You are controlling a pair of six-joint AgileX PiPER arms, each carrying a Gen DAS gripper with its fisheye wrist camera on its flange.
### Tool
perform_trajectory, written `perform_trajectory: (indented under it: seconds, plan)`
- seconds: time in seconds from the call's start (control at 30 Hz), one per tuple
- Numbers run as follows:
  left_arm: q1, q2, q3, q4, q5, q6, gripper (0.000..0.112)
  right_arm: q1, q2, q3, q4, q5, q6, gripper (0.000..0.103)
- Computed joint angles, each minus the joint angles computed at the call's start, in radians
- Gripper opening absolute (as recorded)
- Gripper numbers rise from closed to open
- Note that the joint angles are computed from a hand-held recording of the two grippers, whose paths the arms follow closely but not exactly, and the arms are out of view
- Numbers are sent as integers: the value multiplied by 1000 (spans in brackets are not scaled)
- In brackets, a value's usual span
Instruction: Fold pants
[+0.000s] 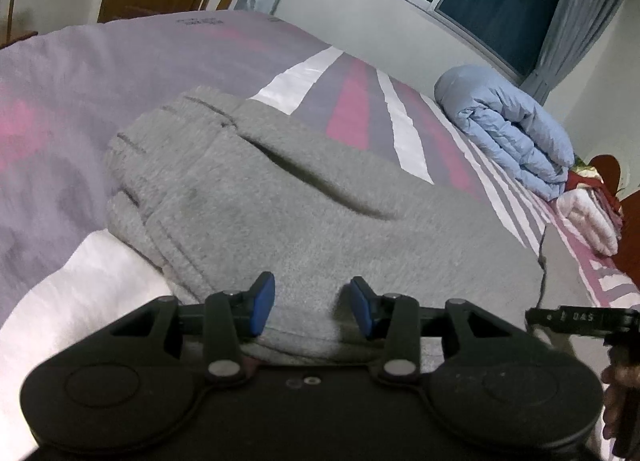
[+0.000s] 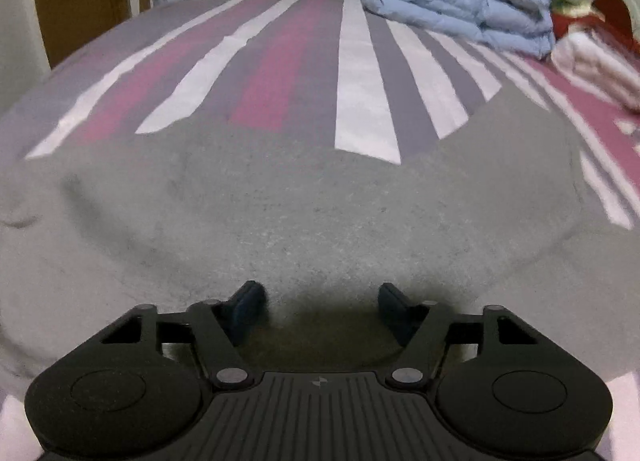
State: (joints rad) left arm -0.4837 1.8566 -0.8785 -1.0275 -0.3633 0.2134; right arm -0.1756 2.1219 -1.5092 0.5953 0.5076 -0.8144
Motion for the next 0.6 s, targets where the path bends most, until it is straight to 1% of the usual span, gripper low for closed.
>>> perform_trajectory:
  seconds: [0.03, 0.1, 0.17, 0.23, 0.3, 0.37, 0.43, 0.47, 0.5, 0.53, 0.6]
  plan:
    - [5, -1, 4, 28, 3, -28, 33, -26, -8, 4, 67, 31, -62, 11]
    - [13, -1, 11, 78, 5, -78, 33, -83, -57, 71, 221, 37, -228, 10]
    - [15, -1, 13, 96, 5, -96, 33, -125, -108, 147, 313, 38, -341, 10]
    - [10, 3, 7, 69, 2, -70, 33, -196, -156, 235, 404, 84, -443, 10]
    - [7, 4, 3, 53, 4, -47, 33, -235, -197, 324, 473, 85, -543, 10]
    - [19, 0, 10, 92, 12, -75, 33, -281, -191, 353, 489, 119, -535, 10]
    - [28, -3, 13, 127, 21, -102, 33, -328, -170, 333, 481, 173, -448, 30]
    - [32, -3, 15, 147, 24, -122, 33, -348, -171, 326, 483, 202, -434, 34]
    - [36, -4, 17, 165, 26, -140, 33, -367, -180, 331, 518, 216, -460, 39]
    - [39, -4, 18, 177, 26, -151, 33, -386, -205, 347, 573, 231, -526, 39]
    - [38, -1, 18, 175, 21, -151, 33, -389, -232, 336, 601, 214, -581, 39]
